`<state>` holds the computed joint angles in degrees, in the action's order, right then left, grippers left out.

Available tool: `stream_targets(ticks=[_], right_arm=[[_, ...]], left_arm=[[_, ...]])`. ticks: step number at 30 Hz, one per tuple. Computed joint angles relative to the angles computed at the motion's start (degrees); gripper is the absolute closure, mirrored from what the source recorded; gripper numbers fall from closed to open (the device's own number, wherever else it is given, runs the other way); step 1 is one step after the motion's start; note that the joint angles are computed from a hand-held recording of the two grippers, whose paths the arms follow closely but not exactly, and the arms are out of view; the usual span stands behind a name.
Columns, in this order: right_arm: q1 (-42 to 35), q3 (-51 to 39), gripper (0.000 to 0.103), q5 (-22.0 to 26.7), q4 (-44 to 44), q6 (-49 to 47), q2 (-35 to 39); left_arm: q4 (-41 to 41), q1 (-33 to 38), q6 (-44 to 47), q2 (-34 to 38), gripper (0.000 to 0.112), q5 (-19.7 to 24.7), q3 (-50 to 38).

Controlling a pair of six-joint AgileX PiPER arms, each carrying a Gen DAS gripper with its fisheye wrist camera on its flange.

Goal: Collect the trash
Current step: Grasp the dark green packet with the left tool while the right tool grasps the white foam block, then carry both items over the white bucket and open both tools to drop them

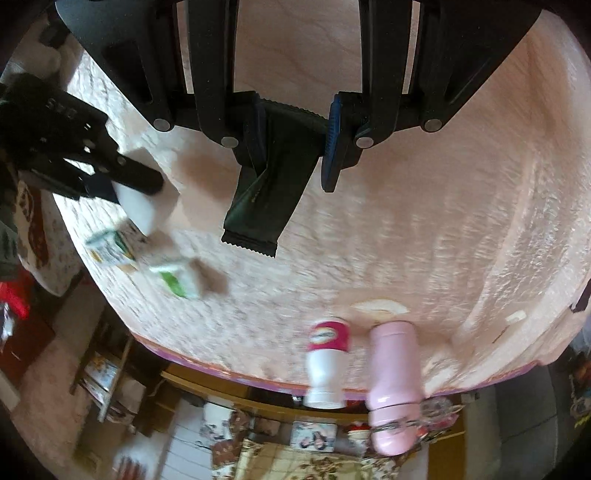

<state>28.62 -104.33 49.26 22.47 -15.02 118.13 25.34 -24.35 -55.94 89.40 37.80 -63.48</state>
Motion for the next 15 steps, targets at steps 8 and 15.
stream_targets(ticks=[8,15], right_arm=[[-7.2,23.5,0.064,-5.9,2.1,-3.5,-16.8],[-15.7,33.9,0.064,-6.8,3.2,-5.3,-26.0]], left_arm=[[4.5,-12.7,-7.7,4.0,0.089,3.8,-5.6],[5.3,-19.7,-8.3,9.8,0.089,7.0,-14.0]])
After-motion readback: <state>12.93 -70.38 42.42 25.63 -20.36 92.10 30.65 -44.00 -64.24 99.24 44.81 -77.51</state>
